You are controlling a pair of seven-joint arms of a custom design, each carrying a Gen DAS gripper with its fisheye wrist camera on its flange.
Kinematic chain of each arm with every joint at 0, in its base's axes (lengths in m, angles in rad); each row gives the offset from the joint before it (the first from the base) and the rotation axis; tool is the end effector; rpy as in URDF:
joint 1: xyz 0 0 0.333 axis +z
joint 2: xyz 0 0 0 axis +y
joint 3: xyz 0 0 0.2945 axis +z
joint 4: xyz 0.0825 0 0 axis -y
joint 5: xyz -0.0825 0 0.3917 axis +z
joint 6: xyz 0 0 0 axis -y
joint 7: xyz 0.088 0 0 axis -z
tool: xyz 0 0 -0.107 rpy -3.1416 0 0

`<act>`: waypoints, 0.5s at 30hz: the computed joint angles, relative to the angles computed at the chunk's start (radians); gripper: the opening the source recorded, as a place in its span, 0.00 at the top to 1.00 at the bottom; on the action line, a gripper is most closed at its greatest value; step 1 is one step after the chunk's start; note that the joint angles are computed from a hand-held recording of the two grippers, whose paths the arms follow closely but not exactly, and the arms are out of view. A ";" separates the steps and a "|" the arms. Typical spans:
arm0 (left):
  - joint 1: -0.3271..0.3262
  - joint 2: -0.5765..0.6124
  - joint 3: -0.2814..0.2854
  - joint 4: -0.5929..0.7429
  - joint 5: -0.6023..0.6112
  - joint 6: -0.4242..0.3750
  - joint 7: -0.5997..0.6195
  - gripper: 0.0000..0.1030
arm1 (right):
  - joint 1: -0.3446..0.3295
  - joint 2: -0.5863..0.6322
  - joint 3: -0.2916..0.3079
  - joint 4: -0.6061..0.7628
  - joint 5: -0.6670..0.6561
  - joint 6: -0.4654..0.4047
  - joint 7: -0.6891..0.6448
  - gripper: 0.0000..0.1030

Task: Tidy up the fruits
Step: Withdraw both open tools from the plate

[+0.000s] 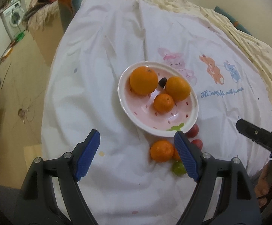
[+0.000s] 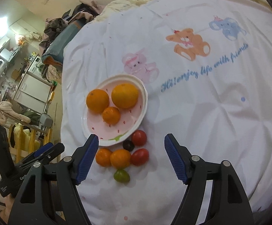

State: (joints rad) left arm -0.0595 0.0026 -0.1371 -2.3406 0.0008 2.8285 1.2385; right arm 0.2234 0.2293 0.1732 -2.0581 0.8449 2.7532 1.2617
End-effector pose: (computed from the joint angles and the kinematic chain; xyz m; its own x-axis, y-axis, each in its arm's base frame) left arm 0.5386 -0.1073 0.3594 0.0978 -0.9835 0.1520 -0.8838 -0.1560 -0.4410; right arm 0.5796 0.2063 0.3403 0.0775 -0.8593 -0.5055 -0.9239 0.1286 -0.3604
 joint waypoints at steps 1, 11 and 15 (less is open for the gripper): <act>0.000 0.002 0.000 0.000 -0.004 -0.001 -0.001 0.23 | -0.001 0.006 -0.002 0.002 0.000 -0.008 0.009 0.27; -0.005 0.049 -0.006 0.033 -0.061 -0.036 0.042 0.23 | -0.011 0.065 -0.020 0.039 -0.064 -0.081 0.151 0.27; -0.008 0.070 -0.002 0.049 -0.018 -0.061 0.010 0.24 | -0.017 0.076 -0.016 0.051 -0.101 -0.107 0.186 0.27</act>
